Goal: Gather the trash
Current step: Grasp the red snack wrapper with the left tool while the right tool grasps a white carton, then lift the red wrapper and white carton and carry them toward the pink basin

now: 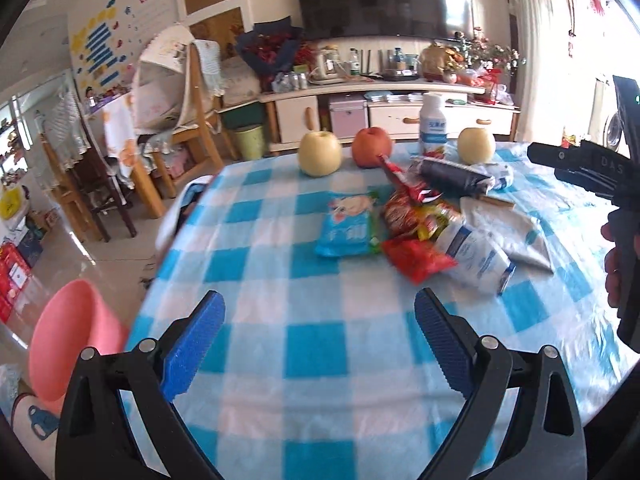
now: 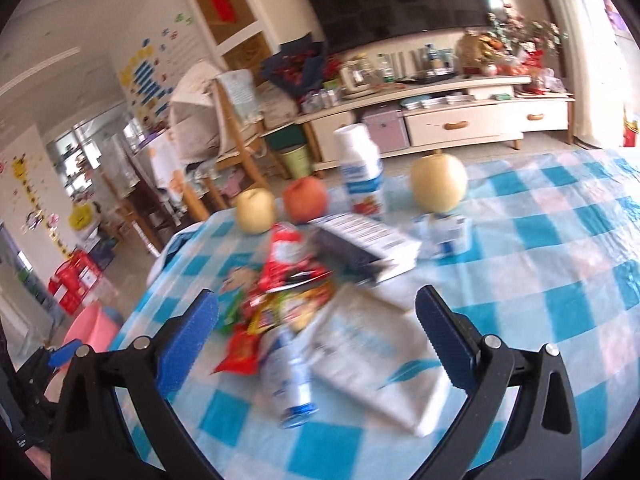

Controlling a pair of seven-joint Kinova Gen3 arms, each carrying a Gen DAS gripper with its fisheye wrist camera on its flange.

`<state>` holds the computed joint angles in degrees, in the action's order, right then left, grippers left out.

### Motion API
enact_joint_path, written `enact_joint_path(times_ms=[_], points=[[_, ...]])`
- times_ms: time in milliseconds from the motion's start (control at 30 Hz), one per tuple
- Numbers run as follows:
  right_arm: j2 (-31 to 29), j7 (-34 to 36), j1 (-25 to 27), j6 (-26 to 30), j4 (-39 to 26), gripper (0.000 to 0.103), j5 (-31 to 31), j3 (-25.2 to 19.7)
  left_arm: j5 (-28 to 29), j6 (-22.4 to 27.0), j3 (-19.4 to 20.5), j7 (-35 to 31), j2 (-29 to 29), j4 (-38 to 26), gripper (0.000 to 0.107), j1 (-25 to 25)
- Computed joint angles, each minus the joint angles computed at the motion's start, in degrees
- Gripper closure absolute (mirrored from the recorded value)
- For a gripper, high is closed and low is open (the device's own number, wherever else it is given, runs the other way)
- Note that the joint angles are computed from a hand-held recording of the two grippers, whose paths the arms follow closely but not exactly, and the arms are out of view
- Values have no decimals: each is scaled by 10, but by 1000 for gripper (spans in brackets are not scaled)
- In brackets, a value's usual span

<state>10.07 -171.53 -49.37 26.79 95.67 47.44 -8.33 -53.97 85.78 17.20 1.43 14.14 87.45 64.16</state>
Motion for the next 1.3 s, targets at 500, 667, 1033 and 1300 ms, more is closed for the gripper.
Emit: enact_joint_path(times_ms=[500,667,1033,1300], points=[[89,264,288,-62,-55,4,-220,-199,144,-217,-82,-200,117,-184,39,-166],[148,381,297,-6,-132,4,-253,-236,222,-222,-96,-269,173,-255,51,-205],[222,635,235,71,-247,16,-444,-147,307,-204,-144,-379,236,-345,72,-210],[242,641,141,110,-300,16,-469,-26,323,-263,-166,-377,217,-298,76,-203]])
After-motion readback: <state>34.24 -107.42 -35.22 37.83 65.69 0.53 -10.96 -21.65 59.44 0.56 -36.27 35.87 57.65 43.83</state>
